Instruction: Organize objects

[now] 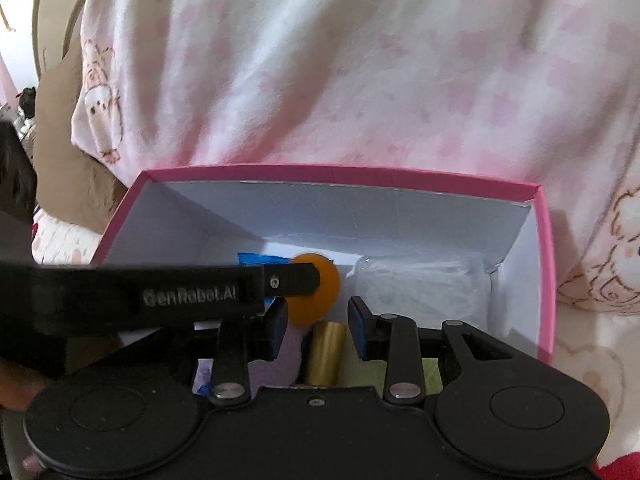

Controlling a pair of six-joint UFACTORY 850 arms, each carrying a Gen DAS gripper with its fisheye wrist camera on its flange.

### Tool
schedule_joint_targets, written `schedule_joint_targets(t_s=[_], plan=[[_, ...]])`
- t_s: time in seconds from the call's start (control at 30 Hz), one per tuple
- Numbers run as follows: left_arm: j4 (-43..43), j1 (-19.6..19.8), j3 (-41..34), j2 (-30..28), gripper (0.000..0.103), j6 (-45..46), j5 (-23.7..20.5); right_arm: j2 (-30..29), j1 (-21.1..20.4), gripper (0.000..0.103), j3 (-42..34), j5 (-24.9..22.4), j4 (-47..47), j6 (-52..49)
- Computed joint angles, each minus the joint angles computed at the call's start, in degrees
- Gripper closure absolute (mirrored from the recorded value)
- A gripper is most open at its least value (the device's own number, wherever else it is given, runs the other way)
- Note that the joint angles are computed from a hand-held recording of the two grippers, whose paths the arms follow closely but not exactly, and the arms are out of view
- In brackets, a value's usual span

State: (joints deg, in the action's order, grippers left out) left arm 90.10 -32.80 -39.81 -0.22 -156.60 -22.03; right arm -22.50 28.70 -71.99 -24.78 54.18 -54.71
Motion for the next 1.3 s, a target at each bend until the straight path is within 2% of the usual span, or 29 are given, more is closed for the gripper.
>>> schedule_joint_targets(t_s=[0.03,0.1,0.13,0.2,0.23,0.4,0.5,0.63,0.67,0.73,0.8,0.83,0.9,0.97,1.07,1.13,1.3], plan=[[0.55,0.16,0.06,0.05,0.077,-0.79,0.23,-0.12,-0.18,0.068,-0.12,-0.14,0.34,-0.05],[0.92,1.06,0.1,0.45,0.076,-1.48,2.11,0.34,-0.3,0.077,0.39,0.53,1.15,-1.14],[1.03,1.47,0.11,0.67,0.073,-1.51,3.03,0.51,-0.23,0.078,0.56,0.85,1.14,-1.6],[-1.04,1.81,-0.13,0.98,0.061,0.68,3.82,0.28,-0.19,0.083,0.3,0.88,2.46,-2.6],[-2.66,1.74,-0.35,1.06,0.06,2.73,3.71,0.25,-0.28,0.084,0.23,0.61,3.12,-2.84],[-14.51,0.24,-2.59,0.11,0.066,17.59,0.07,0.59,0.0,0.085,0.68,1.17,2.49,-2.48],[-21.84,-1.24,-3.8,0.35,0.066,25.22,-2.32,0.8,0.19,0.084,0.95,1.27,0.29,0.04],[-37.24,-3.53,-7.16,0.38,0.058,38.68,-9.32,2.96,0.42,0.081,2.75,2.13,-0.17,0.31],[-38.82,-4.25,-7.51,0.81,0.055,39.6,-10.92,3.46,0.59,0.081,3.08,2.13,-1.09,1.08],[-41.39,-5.32,-7.86,1.94,0.05,40.41,-13.08,4.81,0.64,0.078,4.15,1.8,-1.04,1.71],[-42.57,-6.75,-6.91,4.15,0.034,40.44,-15.14,6.85,0.74,0.075,5.7,1.97,-1.92,3.08],[-42.54,-7.82,-6.4,5.27,0.032,40.38,-16.54,7.9,1.04,0.073,6.41,2.56,-3.37,4.31],[-42.92,-10.29,-6.3,6.81,0.022,40.64,-20.85,10.25,1.21,0.065,7.87,3.19,-5.3,6.39],[-43.79,-12.96,-6.45,8.29,0.012,41.26,-25.37,12.49,0.81,0.063,9.09,2.48,-6.33,8.51],[-45.34,-16.01,-6.35,11.2,0.011,43.47,-29.19,16.04,0.96,0.061,10.9,2.91,-12.03,14.03],[-46.86,-18.28,-7.22,12.06,0.011,45.15,-33.23,18.88,0.93,0.059,12.46,3.33,-15.09,16.69],[-47.92,-23.5,-9.11,13.03,0.011,47.31,-40.36,24.33,0.66,0.055,14.43,0.97,-24.47,27.04]])
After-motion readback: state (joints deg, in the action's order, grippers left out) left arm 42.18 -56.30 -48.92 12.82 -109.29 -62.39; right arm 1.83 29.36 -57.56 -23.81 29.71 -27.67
